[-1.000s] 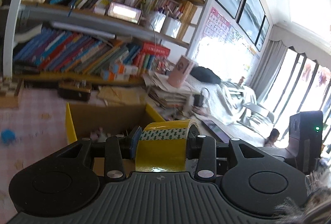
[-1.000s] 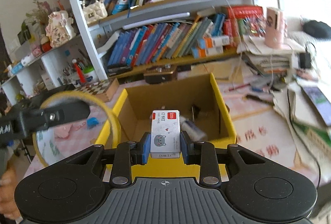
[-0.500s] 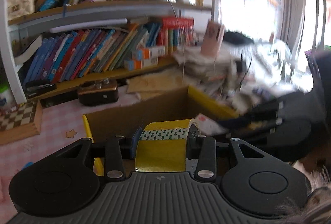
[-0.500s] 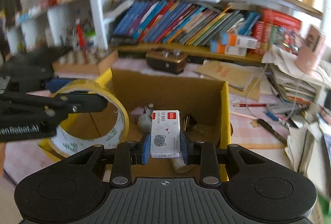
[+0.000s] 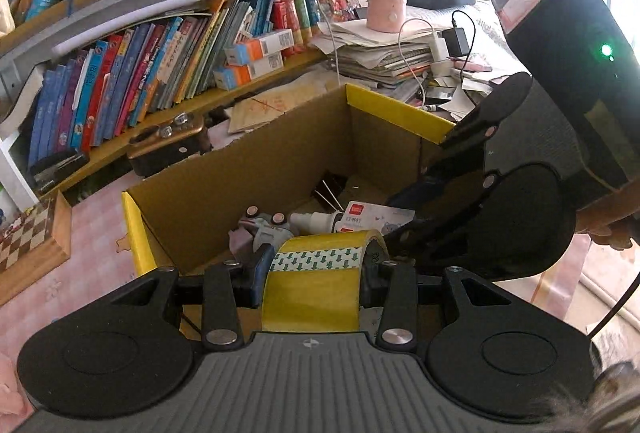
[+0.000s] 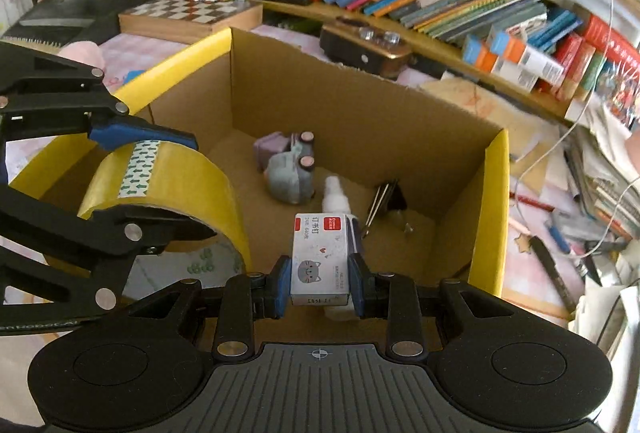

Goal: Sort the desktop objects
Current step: 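Lower the tape roll with the left tool while the right tool lowers the card box into the box, then open both tools to release the tape roll and card box into the yellow box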

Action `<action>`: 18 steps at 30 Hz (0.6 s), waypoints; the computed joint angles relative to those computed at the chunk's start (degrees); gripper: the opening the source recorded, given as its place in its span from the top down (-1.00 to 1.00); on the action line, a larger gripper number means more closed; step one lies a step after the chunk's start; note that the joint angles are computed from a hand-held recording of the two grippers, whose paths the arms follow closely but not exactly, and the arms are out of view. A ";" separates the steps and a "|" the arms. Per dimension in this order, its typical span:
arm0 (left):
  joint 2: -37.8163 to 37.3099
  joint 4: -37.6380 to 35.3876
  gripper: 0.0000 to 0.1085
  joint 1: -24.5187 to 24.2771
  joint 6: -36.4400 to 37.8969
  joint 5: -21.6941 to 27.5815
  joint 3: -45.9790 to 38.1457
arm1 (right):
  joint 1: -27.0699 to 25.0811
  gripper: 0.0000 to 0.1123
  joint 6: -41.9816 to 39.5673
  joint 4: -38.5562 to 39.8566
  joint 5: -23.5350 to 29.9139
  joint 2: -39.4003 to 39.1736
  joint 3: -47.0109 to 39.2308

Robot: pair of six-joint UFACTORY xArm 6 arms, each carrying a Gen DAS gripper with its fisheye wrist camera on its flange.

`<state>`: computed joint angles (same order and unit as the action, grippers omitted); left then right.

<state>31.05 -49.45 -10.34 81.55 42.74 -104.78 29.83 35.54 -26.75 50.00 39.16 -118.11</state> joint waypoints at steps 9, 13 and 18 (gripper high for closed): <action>0.05 0.24 0.13 0.07 -2.94 -0.80 0.36 | -0.09 0.44 -0.52 1.45 0.94 0.21 -0.88; -1.04 -3.44 -0.58 0.68 -1.36 -2.01 1.37 | -0.05 0.32 2.83 -0.47 -0.79 -1.76 1.94; -3.63 -8.95 -0.62 1.34 2.61 -4.19 3.97 | 1.03 0.06 9.25 -6.23 -2.02 -4.46 4.51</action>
<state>27.41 -58.40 -9.00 84.16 38.54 -100.81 30.87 44.79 -32.99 47.99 34.70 -113.61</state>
